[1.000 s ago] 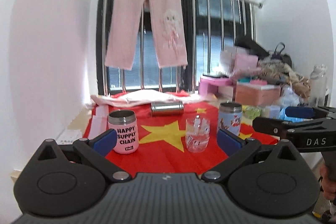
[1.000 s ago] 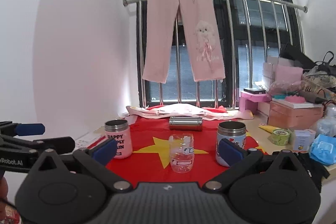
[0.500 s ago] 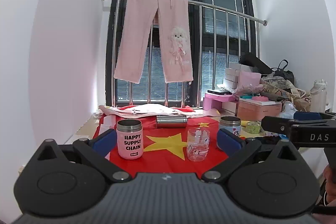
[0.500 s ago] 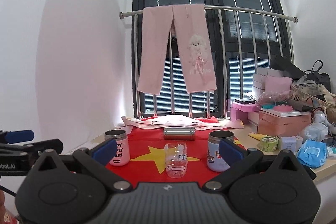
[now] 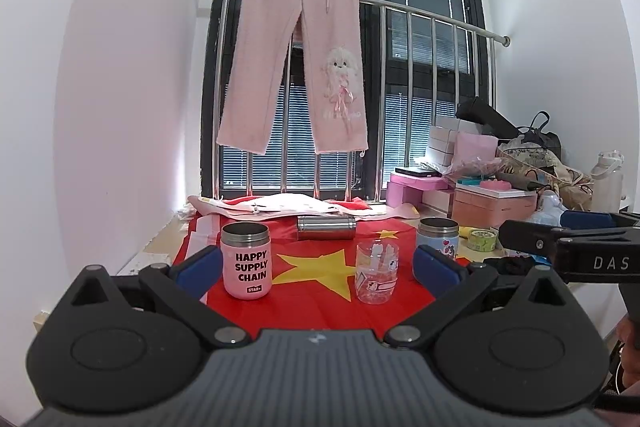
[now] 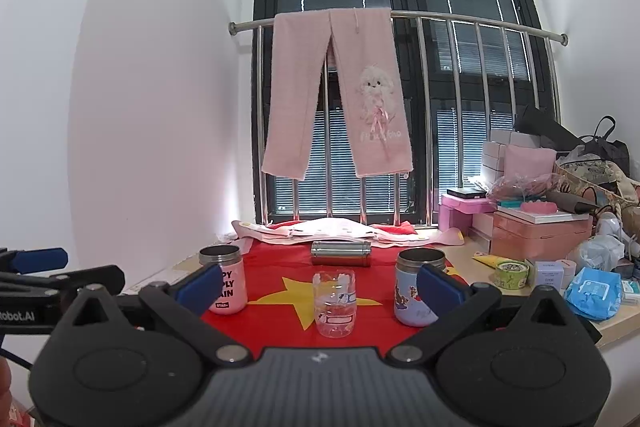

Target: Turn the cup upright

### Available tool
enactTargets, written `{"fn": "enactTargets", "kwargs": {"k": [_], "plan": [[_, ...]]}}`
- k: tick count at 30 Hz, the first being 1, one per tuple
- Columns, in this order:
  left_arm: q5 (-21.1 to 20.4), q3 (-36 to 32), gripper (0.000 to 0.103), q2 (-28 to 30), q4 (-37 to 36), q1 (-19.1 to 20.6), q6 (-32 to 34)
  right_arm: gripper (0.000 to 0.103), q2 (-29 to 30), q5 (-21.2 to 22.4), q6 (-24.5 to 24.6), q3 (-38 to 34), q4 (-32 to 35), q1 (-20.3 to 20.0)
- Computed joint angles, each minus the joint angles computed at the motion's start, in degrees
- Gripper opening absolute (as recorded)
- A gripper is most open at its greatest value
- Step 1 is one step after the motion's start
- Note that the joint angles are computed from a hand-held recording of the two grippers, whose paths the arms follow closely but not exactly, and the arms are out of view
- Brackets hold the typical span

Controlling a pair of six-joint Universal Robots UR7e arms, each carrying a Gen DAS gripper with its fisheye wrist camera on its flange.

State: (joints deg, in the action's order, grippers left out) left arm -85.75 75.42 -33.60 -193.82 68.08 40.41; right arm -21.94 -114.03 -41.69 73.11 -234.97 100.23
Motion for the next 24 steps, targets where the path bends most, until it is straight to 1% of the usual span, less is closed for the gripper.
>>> {"fn": "enactTargets", "kwargs": {"k": [24], "plan": [[0.22, -0.02, 0.103, 0.05, -0.11, -0.02, 0.10, 0.103, -0.10, -0.25, -0.43, 0.28, -0.46, -0.02]]}}
